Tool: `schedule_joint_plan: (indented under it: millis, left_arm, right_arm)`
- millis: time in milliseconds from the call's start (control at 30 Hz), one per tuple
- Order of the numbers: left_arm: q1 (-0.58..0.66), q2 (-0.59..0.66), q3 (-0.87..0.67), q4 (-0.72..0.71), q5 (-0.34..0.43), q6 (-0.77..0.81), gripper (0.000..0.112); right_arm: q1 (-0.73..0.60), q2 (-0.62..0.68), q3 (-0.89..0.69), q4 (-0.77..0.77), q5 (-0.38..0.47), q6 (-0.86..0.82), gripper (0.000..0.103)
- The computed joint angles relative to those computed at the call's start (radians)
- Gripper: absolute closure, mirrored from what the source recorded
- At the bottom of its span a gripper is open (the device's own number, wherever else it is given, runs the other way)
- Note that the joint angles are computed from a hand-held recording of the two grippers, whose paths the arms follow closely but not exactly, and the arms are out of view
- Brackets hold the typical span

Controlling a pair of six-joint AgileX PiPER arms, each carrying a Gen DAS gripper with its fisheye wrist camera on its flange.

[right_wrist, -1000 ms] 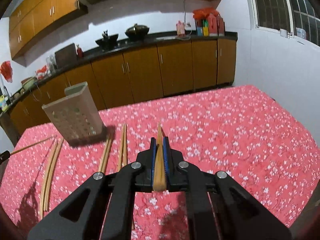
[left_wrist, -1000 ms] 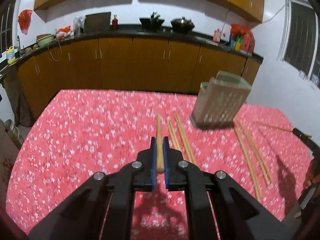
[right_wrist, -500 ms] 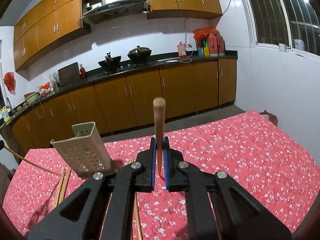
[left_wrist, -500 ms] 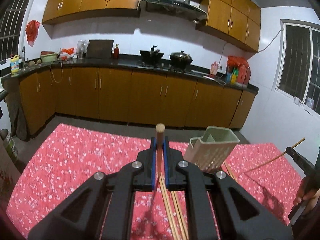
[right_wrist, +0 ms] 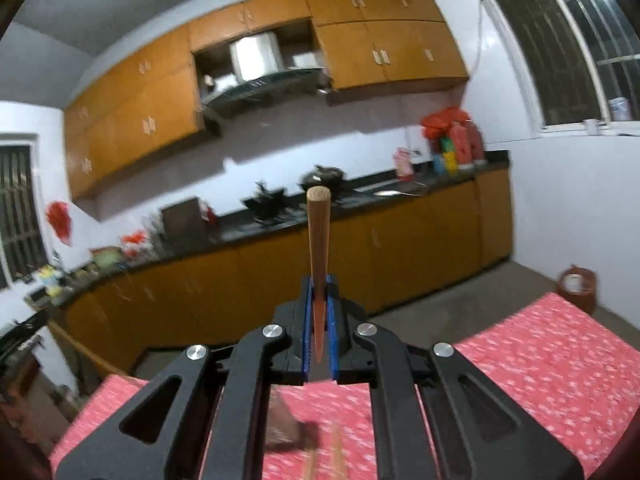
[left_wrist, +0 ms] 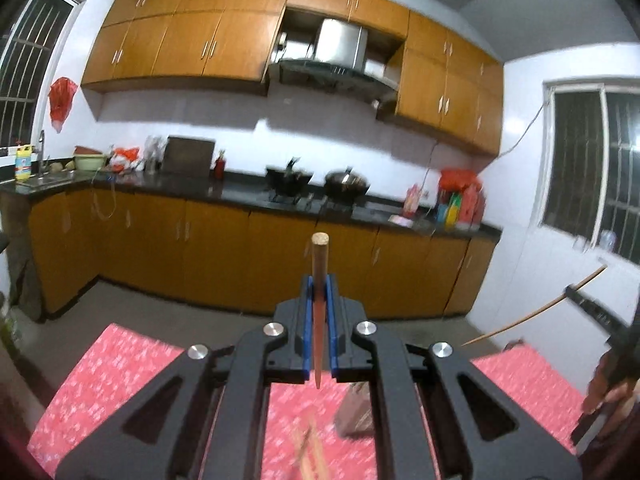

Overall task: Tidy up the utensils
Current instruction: 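Lift both chopsticks upright into the beige holder and open both grippers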

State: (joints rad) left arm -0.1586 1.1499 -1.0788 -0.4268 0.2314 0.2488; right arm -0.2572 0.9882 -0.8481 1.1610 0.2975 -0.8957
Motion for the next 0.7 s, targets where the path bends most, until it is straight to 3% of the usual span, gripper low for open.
schedule_joint_plan:
  millis: [133,333,467,567,700]
  left_arm:
    - [-0.039,0.006,-0.057,-0.099,-0.019,0.057,0.105]
    - [-0.138,0.079,-0.087,0.073,-0.052,-0.117,0.105]
    - [-0.155,0.138,-0.089,0.039,-0.059,-0.102,0.105]
    - [-0.179,0.181,-0.076,0.140,-0.093,-0.201,0.105]
    - [-0.181,0.242,-0.063,0.033,-0.104,-0.105,0.105]
  right_arm:
    - [0.066,0.021,-0.018,-0.003,0.022,-0.004,0.096]
    - [0.095,0.065,-0.021,0.033,0.051,-0.044,0.096]
    - [0.134,0.137,-0.053,-0.124,0.058,0.073,0.096]
    - [0.164,0.190,-0.066,-0.181,0.055,0.120,0.096]
    - [0.187,0.239,-0.082,-0.245,0.060,0.190,0.096]
